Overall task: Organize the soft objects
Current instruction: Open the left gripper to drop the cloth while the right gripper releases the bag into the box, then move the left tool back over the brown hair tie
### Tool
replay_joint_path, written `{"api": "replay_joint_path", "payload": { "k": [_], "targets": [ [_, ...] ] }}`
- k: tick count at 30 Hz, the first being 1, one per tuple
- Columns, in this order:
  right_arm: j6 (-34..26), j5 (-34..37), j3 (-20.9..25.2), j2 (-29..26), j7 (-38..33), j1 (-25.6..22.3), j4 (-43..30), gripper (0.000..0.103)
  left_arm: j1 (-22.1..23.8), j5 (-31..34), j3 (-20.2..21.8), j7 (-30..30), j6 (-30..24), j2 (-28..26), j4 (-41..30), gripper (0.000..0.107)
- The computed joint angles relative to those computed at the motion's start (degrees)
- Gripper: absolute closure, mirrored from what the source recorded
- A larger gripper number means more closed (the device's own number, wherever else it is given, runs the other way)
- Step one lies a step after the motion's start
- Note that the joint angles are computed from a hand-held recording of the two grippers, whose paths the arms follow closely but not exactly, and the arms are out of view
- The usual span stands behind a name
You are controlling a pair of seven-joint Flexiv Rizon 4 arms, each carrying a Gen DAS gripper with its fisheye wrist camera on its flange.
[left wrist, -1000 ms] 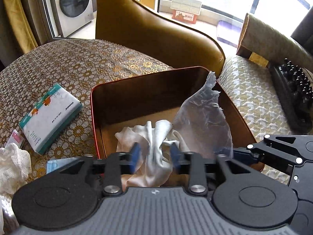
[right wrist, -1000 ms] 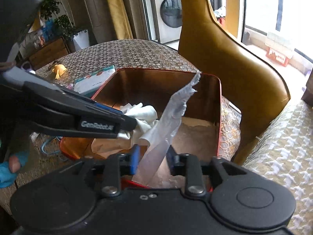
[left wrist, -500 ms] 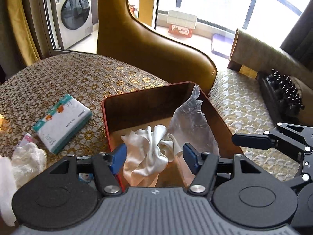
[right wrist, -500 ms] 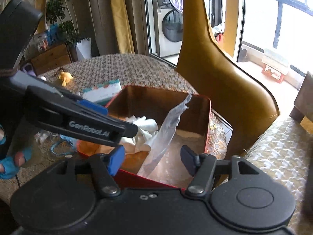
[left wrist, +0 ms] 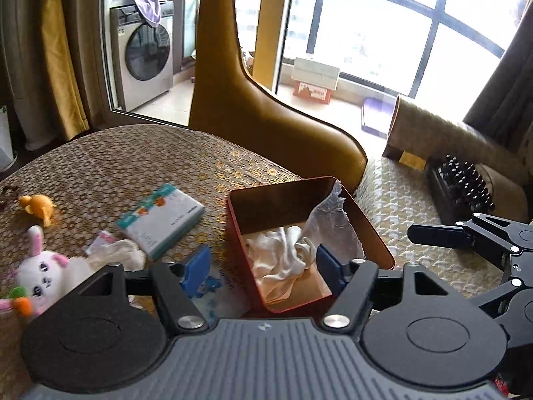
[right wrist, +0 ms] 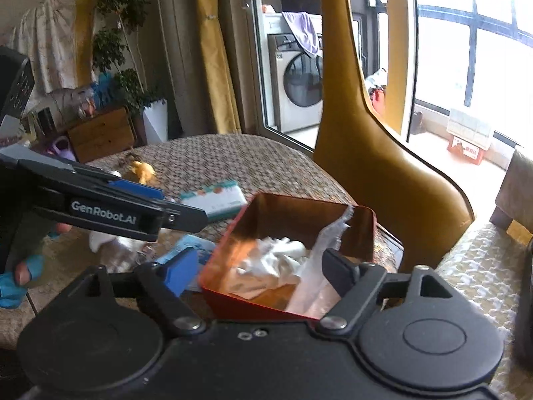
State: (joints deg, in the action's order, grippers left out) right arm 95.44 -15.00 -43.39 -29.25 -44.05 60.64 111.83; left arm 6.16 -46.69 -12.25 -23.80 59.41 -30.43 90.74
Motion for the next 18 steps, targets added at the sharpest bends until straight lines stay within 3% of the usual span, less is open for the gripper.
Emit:
{"api": "replay_joint_path", "payload": {
  "k": [4,7,18],
  "targets": [
    [1.0,0.9,-1.9,-0.1,0.3,2.8,-0.4,0.016,1.8,-2.0,0.3,2.3,-0.7,1.9,1.7,0.036],
    [1.5,2.3,-2.3,-0.5,0.3,4.2,-1.0,0.012,2.8,-4.0,0.8,4.2,-1.1,3.2,2.9,0.029],
    [1.1,3.1,1.1,-1.9,0.4,4.4,-4.9,0.007,6.3,-10.8,3.4,8.5,-2.6,4.3,3.3,0.021]
  ]
}}
